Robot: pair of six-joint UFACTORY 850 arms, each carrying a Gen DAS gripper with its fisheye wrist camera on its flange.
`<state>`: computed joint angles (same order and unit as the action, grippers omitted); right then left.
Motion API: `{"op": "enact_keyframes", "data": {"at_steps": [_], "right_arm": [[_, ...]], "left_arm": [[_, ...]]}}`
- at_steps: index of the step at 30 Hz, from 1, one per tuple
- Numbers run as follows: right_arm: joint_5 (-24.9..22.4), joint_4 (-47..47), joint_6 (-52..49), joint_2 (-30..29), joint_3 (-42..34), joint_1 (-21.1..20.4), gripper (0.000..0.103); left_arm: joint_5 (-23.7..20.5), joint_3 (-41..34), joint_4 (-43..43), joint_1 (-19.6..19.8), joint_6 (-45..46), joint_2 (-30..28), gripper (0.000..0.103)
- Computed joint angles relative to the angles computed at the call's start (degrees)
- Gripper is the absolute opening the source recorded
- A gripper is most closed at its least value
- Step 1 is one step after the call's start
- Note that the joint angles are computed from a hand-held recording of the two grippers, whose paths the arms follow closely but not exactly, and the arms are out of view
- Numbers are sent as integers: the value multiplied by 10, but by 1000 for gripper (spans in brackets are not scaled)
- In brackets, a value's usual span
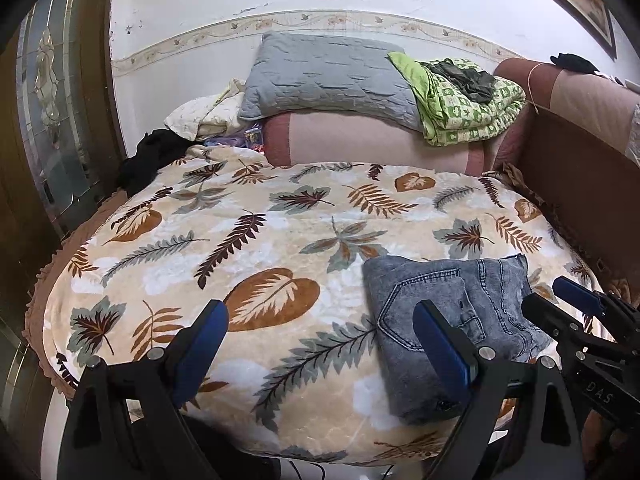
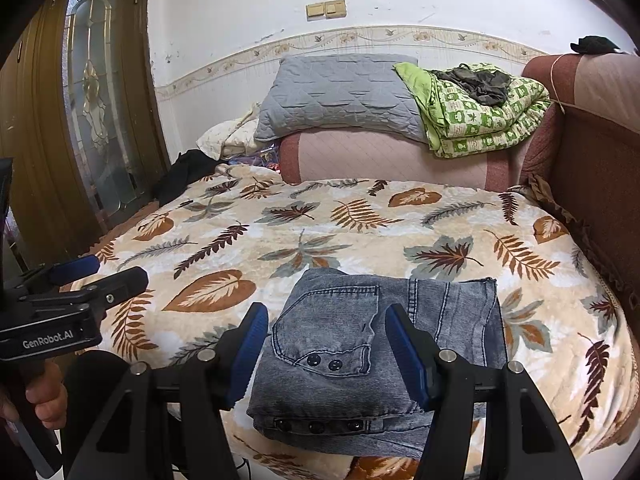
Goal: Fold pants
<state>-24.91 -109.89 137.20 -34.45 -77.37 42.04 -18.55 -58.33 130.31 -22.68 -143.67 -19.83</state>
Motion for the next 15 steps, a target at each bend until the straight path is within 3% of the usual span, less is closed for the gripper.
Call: {"op": "enact_keyframes", "data": {"at_steps": [15], "right_arm": [[0, 3, -3, -3, -5, 0, 65]], "left_arm": [[6, -1, 8, 0, -3, -1, 94]]}}
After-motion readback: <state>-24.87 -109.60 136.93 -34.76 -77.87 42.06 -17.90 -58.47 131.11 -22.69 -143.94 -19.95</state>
